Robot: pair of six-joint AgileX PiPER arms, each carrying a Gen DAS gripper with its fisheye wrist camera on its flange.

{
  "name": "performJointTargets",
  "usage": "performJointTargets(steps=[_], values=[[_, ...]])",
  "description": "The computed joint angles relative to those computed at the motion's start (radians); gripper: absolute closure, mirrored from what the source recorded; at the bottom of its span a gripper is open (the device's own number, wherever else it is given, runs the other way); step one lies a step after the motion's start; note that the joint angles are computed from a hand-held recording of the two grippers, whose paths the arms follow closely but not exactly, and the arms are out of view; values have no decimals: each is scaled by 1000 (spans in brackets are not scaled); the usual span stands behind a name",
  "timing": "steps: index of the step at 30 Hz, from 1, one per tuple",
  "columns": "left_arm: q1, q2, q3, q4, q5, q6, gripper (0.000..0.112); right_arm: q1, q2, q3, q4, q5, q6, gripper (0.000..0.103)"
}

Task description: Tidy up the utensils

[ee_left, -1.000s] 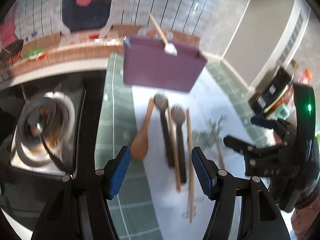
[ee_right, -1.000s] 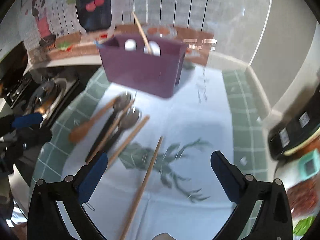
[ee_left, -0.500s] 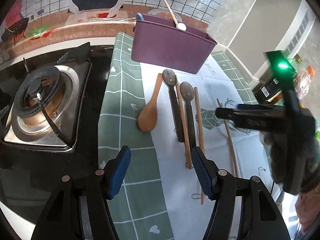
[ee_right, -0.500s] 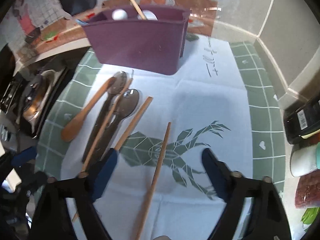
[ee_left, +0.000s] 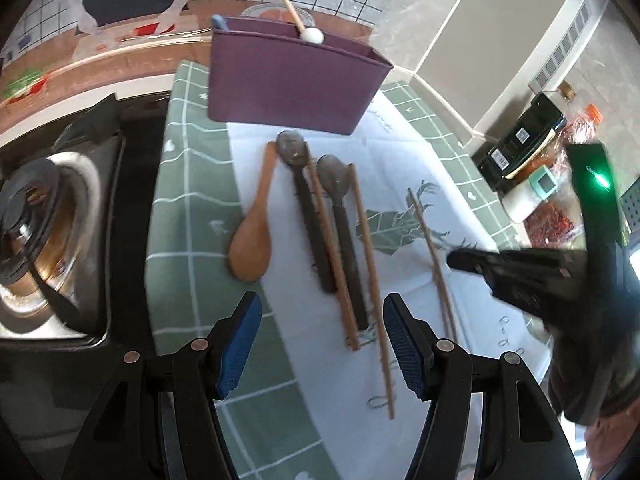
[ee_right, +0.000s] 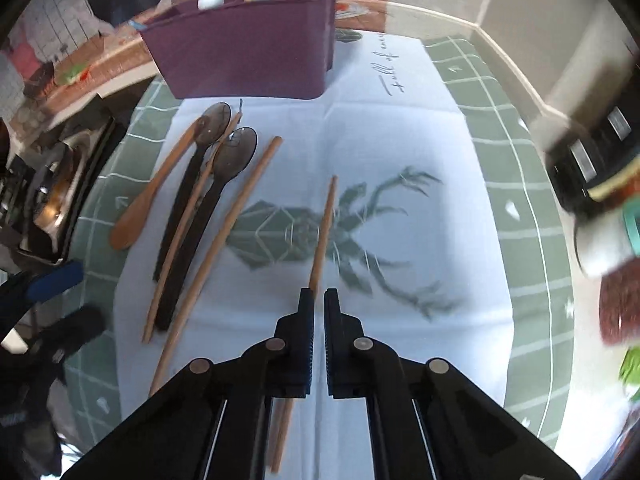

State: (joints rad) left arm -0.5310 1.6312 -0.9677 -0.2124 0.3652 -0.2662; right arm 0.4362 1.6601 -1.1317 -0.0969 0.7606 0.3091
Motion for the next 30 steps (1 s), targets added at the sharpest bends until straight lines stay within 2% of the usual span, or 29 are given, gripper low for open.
performJointTargets(steps=[3,8,9,10,12,13,14,16,19,23,26,30], values=[[-14,14,-34,83,2,-81,50,-16,-60,35,18,-24,-40,99],[3,86,-161,110,74,-114,67,-93,-73,49,167,-60,-233,99],[2,108,-194,154,92,-149,73,-101,-83,61,168,-68,-249,99],[-1,139,-241,228,124,-212,74,-106,-95,80,161,-84,-267,96],[-1,197,-320,332,187,-305,74,-112,-123,121,160,-106,-298,93],[4,216,-343,348,209,-321,74,-126,-127,134,178,-116,-336,88],[14,244,-379,349,245,-327,74,-143,-133,155,198,-131,-377,85],[34,268,-405,313,262,-310,74,-170,-135,181,232,-154,-434,77],[51,341,-506,287,312,-301,74,-198,-117,204,257,-184,-493,77],[44,485,-737,305,436,-306,74,-245,-78,196,365,-182,-616,76],[42,567,-886,325,518,-346,74,-254,-76,196,360,-192,-625,73],[40,715,-1135,335,670,-366,74,-260,-67,198,348,-194,-625,73]])
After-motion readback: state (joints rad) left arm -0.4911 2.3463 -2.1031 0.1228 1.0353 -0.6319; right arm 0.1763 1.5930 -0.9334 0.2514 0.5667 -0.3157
